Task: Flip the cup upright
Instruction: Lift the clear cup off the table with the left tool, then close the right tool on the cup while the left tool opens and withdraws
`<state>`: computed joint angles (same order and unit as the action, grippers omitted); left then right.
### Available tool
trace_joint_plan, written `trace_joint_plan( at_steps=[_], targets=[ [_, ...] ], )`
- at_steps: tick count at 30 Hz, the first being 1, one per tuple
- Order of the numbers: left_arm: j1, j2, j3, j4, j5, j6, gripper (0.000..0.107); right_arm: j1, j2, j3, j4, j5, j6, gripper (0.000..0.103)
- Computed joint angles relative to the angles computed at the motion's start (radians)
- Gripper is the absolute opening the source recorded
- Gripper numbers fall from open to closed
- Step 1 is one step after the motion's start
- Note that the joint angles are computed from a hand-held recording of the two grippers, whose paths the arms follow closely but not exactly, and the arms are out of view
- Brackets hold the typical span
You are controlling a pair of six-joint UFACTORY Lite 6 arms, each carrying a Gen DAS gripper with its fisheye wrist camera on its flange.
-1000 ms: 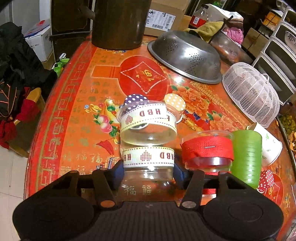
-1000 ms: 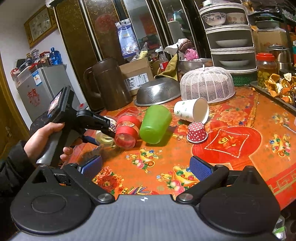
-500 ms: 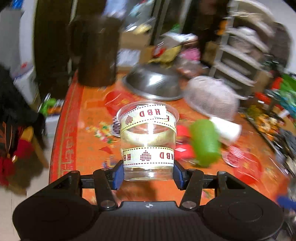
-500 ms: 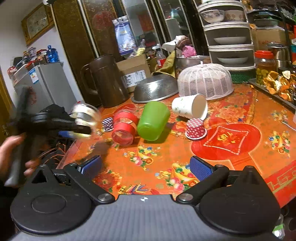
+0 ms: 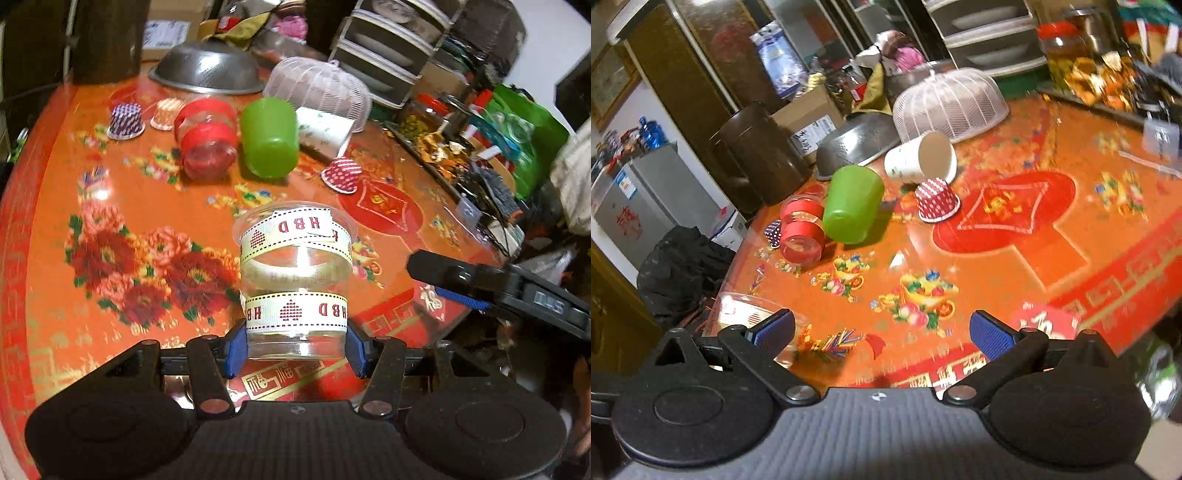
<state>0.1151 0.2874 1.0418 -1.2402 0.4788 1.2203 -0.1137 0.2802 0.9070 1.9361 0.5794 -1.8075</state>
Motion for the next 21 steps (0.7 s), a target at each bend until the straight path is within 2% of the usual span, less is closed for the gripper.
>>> trace_joint_plan(
  at_steps=[5, 7, 16, 21],
  targets=[
    [-0.063, -0.005, -0.039, -0.003, -0.054, -0.02, 0.056, 0.024, 0.03, 0.068, -0.228, 0.018, 0.237, 0.102],
    [-0.077, 0.022, -0.014, 0.041, -0.038, -0.067, 0.056, 0.041, 0.066, 0.112, -0.3, 0.045, 0.325, 0.102],
    [-0.06, 0.034, -0.004, 0.038, -0.003, -0.077, 0.057, 0.117, 0.285, 0.46, -0.682, 0.091, 0.772, 0.102],
    [-0.043, 0.038, -0.002, 0.022, 0.023, -0.065, 0.057, 0.135, 0.363, 0.586, -0.809, 0.138, 0.927, 0.091]
  ],
)
